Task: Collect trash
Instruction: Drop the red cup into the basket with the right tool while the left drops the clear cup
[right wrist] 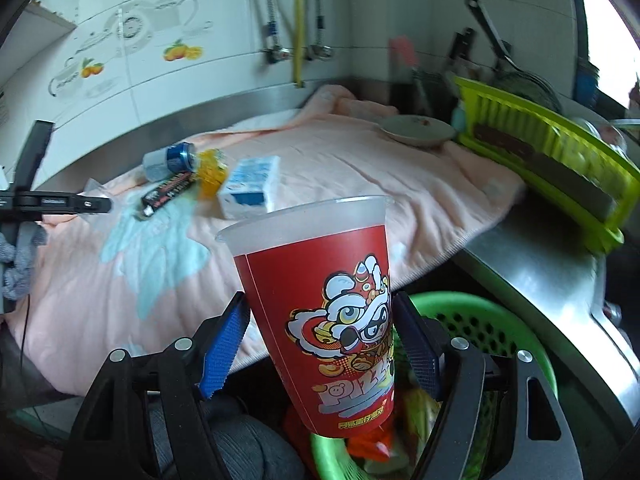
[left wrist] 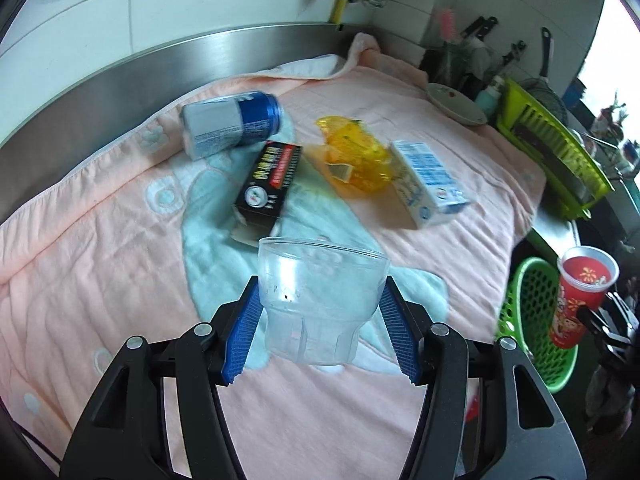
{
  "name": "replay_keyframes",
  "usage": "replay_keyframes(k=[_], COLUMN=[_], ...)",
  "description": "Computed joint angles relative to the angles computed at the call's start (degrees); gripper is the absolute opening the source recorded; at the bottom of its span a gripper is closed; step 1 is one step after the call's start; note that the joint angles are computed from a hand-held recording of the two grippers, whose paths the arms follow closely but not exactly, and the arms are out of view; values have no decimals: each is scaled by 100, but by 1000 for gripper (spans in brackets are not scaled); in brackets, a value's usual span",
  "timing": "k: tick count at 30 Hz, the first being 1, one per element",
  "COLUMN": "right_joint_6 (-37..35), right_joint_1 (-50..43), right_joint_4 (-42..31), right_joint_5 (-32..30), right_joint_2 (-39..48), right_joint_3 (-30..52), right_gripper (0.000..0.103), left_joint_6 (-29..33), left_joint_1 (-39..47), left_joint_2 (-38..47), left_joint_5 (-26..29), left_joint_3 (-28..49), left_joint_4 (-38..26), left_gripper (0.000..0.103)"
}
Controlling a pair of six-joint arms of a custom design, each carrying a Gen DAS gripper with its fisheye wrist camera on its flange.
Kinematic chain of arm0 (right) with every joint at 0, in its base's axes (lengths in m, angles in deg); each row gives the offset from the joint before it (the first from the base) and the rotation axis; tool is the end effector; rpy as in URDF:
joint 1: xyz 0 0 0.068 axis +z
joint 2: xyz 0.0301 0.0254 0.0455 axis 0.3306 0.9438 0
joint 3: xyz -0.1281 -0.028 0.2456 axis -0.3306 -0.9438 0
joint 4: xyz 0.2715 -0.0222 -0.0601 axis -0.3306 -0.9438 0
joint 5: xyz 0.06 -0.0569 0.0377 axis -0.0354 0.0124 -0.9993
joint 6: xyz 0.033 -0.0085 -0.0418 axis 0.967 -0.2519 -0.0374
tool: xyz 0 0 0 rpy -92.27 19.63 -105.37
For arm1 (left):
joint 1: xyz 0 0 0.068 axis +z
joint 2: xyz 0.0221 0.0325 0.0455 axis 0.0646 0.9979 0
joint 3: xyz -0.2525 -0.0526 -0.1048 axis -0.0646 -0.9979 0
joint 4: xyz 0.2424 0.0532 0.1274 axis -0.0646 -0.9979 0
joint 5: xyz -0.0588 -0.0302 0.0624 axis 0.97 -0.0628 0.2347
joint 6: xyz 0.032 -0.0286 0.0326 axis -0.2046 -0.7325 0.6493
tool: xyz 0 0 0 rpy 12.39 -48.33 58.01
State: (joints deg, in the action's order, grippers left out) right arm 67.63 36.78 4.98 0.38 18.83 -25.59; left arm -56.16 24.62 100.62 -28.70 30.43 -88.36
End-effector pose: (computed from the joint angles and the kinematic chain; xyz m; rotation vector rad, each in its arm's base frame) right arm 0.2106 0.0692 0.0819 -0.4459 2.2604 0.2174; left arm 0.2146 0.0692 0.1079 -0.2085 2.4593 -0.2356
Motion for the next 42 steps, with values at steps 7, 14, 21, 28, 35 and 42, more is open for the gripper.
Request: replay_keyframes(k=[7,14,21,28,35,42], right_joint_6=[-411,-785,-1129,-1401,-1636,-1654], right_joint_1=[-1110,-2044,-2931,-3571,-4100,-4138], right_joint_4=[99,622,874,545,166,-280], right_joint_5=[33,-28,-350,-783,-1207,-1305], right_joint_2=[-105,352,407,-149,-599,-1253], right_joint_3=[-580,-863,-1042,-1189,-1237,-1329], right_gripper=[71,71,73,76,79,79], left_joint_6=[-715,-1587,-2103,-2346,-2502,-2643], left_joint_1=[-1572,-3588,-5038,-5590,-5960,-6185], left_joint_2=[-753,-223,968,2119,2866,3201], left_joint_5=[-234,-837,-1257,-1253,-1213,-1065], left_joint_3=[-253,30,685,1379,1889,2119], left_joint_4=[-102,369,831,1095,1118,1144], left_gripper=[58,58,58,59,61,67])
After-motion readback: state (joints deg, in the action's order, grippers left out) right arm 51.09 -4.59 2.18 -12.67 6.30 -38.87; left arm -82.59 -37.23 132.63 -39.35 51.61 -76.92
